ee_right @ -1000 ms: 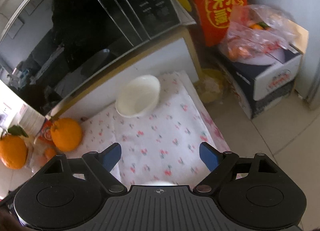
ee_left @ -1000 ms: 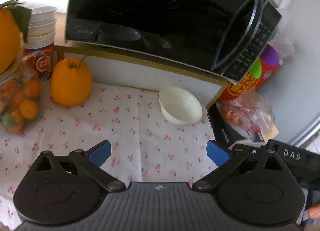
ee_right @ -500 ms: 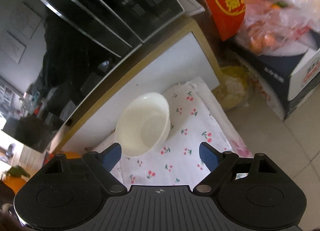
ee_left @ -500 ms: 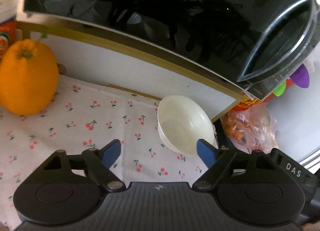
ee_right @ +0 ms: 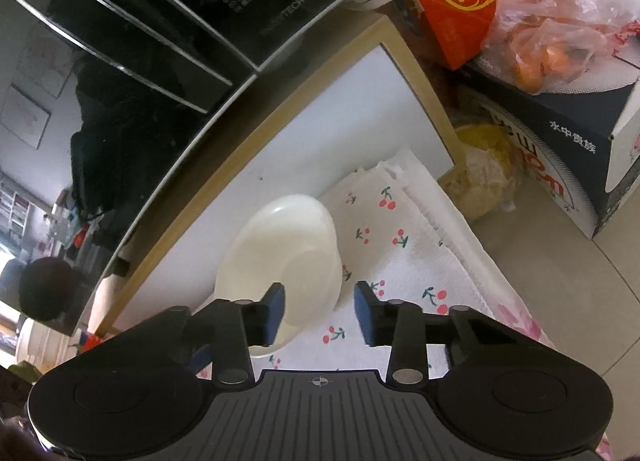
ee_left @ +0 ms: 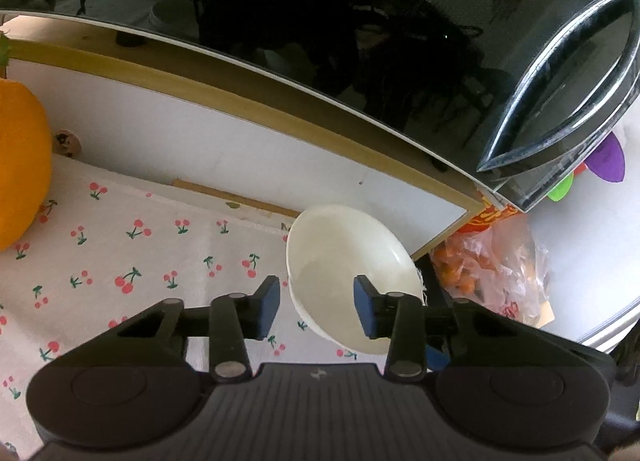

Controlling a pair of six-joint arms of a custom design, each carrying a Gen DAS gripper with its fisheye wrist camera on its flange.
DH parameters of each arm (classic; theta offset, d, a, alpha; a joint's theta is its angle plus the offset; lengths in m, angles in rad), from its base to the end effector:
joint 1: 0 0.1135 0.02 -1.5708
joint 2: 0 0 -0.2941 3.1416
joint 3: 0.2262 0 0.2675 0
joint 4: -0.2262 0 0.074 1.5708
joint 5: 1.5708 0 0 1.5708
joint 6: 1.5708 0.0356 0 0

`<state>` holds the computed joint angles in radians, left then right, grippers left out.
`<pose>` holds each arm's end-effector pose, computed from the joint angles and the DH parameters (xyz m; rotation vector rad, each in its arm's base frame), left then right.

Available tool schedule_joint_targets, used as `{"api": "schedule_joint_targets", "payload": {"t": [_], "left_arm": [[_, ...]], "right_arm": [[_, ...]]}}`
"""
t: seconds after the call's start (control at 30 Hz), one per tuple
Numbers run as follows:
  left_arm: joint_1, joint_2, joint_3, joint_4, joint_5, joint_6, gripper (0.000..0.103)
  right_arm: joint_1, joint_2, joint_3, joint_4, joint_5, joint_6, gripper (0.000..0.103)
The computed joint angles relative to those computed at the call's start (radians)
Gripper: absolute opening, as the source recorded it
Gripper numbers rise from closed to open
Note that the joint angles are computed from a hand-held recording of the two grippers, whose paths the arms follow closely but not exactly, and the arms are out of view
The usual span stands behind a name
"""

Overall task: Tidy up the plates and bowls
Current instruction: 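Close the left tool on the small white bowl's rim, then lift the small white bowl with the left tool toward the bowl stack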

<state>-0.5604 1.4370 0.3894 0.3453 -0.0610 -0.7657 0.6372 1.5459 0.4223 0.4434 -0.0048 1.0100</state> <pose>0.2100 -0.1292 0.1384 -0.2739 2.3347 -0.6145 0.2127 0.1576 0.1295 0.4432 2.3651 0.8464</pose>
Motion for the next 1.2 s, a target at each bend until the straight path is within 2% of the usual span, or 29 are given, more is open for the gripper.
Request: {"api": "schedule_joint_targets", "payload": {"t": [0.1,0.23,0.3,0.5,0.83,1.1,1.2], "left_arm": [[-0.001,0.013,-0.001,0.021,-0.012,0.003,0.028],[-0.001,0.039,0.008,0.038,-0.031,-0.003,0.013],[0.003,0.032,0.003,0.038,-0.035,-0.011,0.008],[-0.010,-0.046,-0.013,-0.014,-0.044,-0.008,0.007],[-0.132,-0.299,-0.055,-0.223,-0.134,-0.079,0.007],[-0.280,-0.530,-0.111,-0.401,-0.219,-0.258,0.007],[-0.377,-0.637,-0.111,-0.514,-0.288,-0.316,0.007]], "right_arm": [[-0.008,0.013,-0.010,0.035,0.000,0.010,0.027],[-0.012,0.031,-0.015,0.068,-0.005,0.003,0.012],[-0.005,0.020,-0.015,0.056,0.007,-0.003,0.012],[0.018,-0.062,-0.032,0.008,0.026,0.014,0.012],[0.127,-0.309,-0.016,-0.295,0.110,0.033,0.012],[0.278,-0.508,0.013,-0.564,0.224,0.071,0.012],[0.341,-0.555,0.026,-0.649,0.272,0.102,0.012]]}}
